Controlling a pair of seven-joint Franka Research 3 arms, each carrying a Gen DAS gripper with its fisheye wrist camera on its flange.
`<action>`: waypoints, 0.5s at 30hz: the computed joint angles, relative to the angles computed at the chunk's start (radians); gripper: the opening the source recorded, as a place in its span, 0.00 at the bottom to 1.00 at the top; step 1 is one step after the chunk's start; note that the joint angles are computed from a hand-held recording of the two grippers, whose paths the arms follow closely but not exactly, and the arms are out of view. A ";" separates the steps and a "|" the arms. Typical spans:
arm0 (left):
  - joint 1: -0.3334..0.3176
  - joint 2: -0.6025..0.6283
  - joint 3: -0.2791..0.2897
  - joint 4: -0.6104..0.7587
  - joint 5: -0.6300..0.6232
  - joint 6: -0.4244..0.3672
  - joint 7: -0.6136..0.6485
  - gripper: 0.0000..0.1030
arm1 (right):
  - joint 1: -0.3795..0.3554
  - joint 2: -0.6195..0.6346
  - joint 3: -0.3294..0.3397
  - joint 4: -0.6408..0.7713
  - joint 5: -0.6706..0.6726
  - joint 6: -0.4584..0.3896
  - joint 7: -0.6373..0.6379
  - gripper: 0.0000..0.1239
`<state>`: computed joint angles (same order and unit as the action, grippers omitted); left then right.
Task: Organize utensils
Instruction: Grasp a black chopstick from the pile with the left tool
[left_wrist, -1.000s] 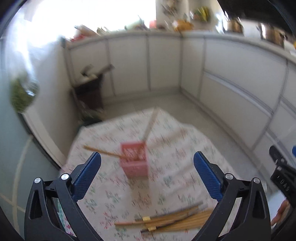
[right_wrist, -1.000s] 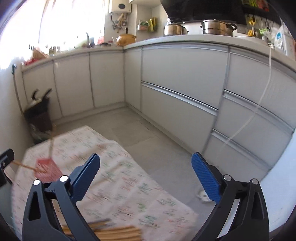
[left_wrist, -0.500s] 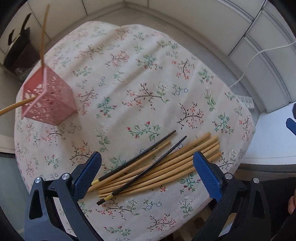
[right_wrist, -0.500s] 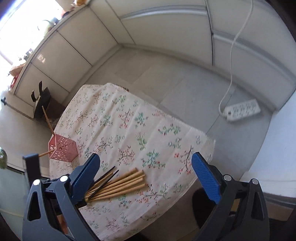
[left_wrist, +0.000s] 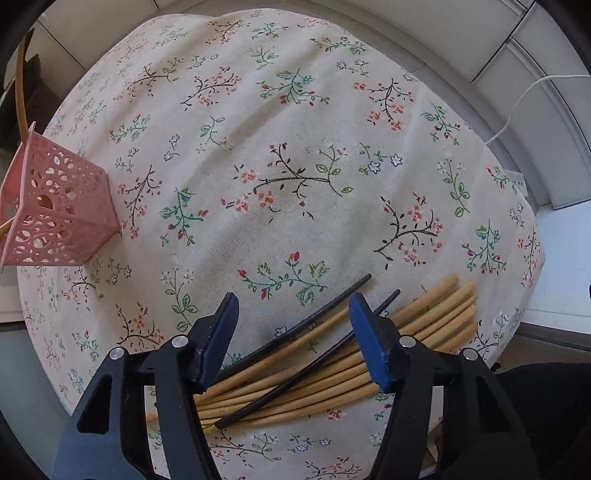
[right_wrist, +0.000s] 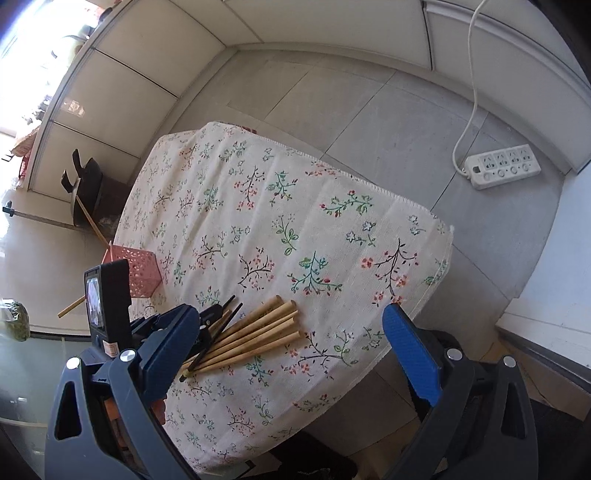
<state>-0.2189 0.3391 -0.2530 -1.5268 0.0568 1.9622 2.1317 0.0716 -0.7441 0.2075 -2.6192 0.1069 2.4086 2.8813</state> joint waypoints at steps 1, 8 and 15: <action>0.000 0.003 -0.001 0.003 -0.002 -0.002 -0.001 0.57 | 0.003 0.004 -0.002 0.001 0.004 0.004 -0.001 0.78; -0.011 0.019 -0.001 -0.010 0.015 0.024 -0.021 0.58 | 0.006 0.016 -0.005 0.005 0.009 0.006 0.000 0.78; -0.001 0.059 0.002 0.044 -0.001 0.050 -0.049 0.35 | 0.012 0.037 -0.007 0.013 0.014 0.015 -0.005 0.78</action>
<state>-0.2199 0.3979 -0.2506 -1.4828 0.0556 2.0125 2.0830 0.0840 -0.7071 0.2003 -2.6061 0.1214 2.4235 2.8762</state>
